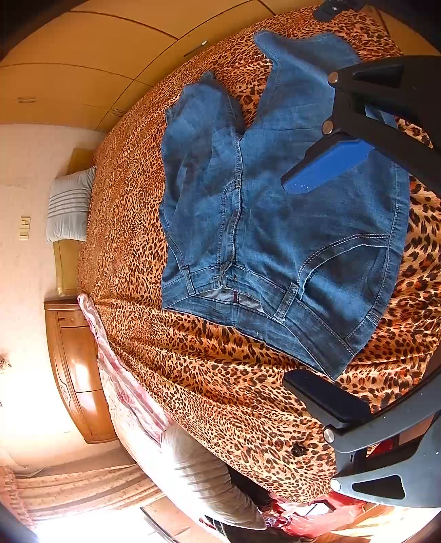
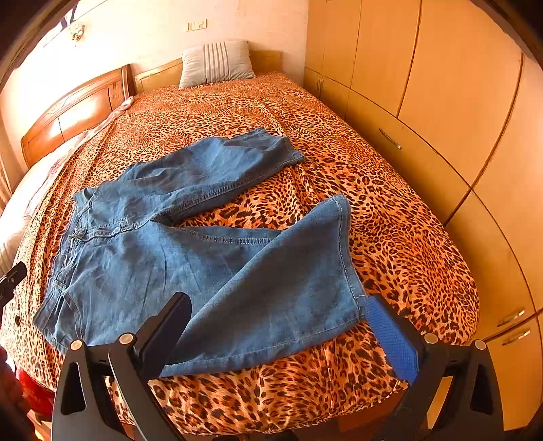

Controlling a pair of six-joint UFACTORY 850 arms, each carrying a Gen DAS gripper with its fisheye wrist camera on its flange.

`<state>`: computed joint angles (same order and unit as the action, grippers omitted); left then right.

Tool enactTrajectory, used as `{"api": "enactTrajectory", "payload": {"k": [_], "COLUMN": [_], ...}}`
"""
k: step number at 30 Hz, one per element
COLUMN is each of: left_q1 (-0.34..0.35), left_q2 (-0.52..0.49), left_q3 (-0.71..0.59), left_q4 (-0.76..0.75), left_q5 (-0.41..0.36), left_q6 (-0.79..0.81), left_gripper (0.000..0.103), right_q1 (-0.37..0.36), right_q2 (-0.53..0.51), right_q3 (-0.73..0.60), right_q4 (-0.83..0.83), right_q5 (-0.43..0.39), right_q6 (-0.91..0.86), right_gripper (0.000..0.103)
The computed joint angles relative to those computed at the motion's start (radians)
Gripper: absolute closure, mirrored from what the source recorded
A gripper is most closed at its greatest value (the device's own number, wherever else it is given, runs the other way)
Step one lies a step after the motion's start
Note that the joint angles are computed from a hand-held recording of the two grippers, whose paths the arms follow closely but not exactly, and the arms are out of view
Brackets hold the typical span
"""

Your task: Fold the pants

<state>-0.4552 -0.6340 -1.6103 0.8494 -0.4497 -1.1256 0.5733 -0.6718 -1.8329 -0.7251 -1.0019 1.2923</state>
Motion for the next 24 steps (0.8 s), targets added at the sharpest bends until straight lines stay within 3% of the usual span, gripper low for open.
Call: {"api": "enactTrajectory", "payload": {"k": [24], "left_q1": [-0.004], "left_q2": [-0.008], "left_q3": [-0.024], "left_q4": [-0.051], "left_q5": [0.024], "left_q6": [0.059], "left_gripper": [0.000], "right_q1": [0.007], "right_q2": [-0.016], "right_q3": [-0.006], "right_q4": [-0.013], "right_q5": [-0.012], "right_q6": [0.024], "right_gripper": [0.000]}}
